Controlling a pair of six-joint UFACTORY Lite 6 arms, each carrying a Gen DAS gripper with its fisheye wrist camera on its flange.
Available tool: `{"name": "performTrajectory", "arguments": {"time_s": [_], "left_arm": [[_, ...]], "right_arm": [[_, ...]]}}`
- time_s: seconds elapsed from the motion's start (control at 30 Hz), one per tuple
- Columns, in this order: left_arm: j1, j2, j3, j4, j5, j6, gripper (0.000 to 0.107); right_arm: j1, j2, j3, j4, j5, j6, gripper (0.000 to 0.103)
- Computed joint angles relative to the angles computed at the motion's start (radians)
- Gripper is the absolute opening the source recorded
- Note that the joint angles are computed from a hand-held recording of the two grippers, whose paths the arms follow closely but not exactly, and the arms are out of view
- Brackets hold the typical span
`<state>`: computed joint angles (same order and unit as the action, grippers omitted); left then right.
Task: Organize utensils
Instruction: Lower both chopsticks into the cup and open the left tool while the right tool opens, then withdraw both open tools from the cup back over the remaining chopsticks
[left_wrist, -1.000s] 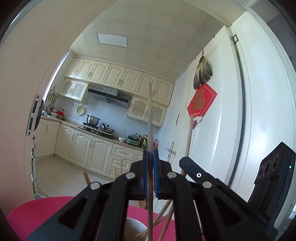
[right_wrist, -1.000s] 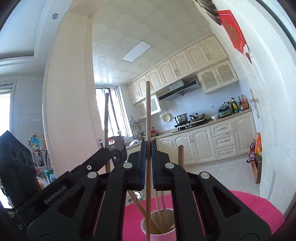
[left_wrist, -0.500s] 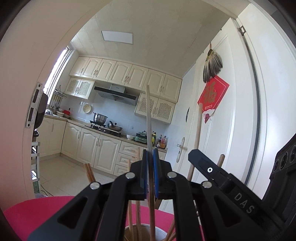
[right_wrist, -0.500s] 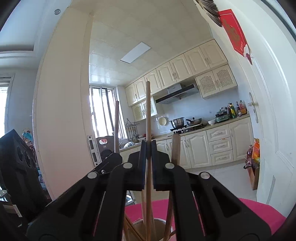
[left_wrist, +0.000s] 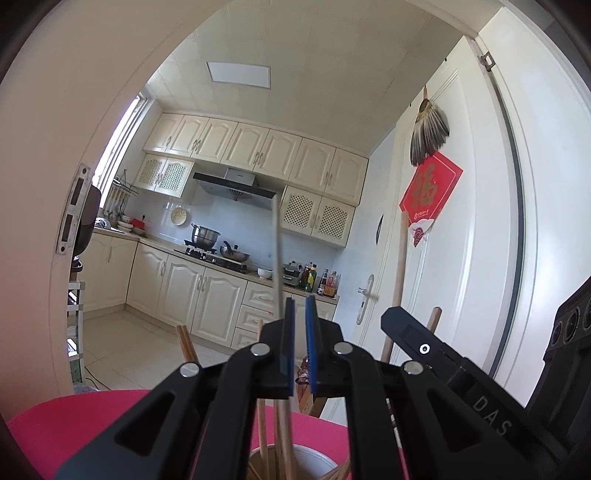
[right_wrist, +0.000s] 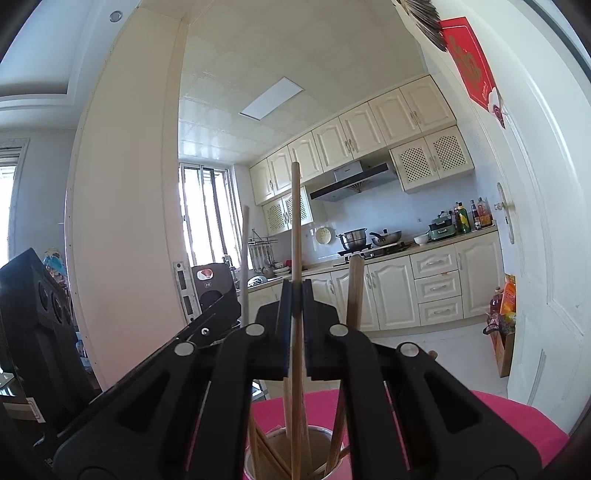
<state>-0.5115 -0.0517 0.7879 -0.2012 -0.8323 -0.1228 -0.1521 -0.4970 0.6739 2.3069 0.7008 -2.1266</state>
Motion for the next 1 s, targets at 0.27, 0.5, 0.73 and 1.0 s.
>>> {"name": "performTrajectory", "arguments": {"time_s": [0.27,0.5,0.73,1.0], "left_arm": [[0.017,-0.008,-0.004,0.034,0.056,-0.038,0.006],[0.045,-0.007,0.003,0.068,0.112,-0.087,0.006],[0.066,0.003,0.016,0.105,0.171,-0.142,0.006],[0.092,-0.05,0.012,0.128,0.258,-0.176,0.027]], "right_arm": [[0.001,-0.006,-0.017,-0.021,-0.009,0.01,0.006],[0.003,0.007,-0.018,-0.032,-0.016,0.017,0.006],[0.023,0.049,-0.017,-0.03,-0.033,-0.007,0.006],[0.032,0.018,-0.015,-0.058,-0.073,0.027,0.006]]}}
